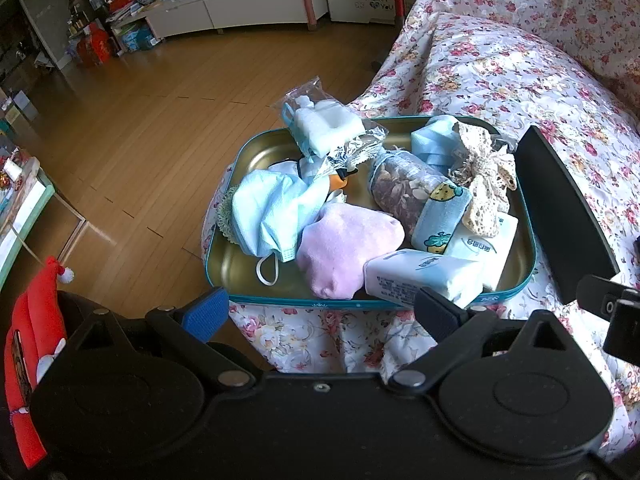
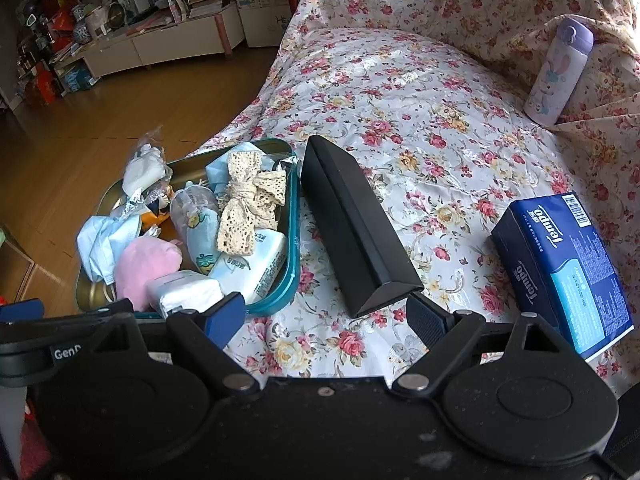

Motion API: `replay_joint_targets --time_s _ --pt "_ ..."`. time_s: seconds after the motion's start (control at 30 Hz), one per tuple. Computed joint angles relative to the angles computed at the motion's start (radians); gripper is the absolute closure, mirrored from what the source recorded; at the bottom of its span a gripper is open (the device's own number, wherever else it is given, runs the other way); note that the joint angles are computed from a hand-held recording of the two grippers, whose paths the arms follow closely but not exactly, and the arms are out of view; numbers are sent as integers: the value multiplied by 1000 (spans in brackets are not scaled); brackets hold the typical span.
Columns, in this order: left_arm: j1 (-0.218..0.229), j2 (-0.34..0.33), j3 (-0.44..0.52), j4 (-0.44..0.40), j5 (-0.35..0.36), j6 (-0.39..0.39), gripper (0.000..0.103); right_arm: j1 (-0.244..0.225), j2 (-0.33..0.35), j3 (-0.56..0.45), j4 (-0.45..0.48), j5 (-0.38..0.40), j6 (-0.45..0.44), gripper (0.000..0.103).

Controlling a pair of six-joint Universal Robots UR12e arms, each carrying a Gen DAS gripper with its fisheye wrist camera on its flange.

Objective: Organize soft objects

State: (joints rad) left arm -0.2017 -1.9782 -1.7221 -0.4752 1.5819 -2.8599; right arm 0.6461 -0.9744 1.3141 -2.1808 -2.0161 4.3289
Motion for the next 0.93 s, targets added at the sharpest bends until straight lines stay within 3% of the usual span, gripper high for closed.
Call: replay_joint_targets --time_s 0.93 --pt "-3 0 -3 17 10 8 7 0 -1 -1 1 2 -1 15"
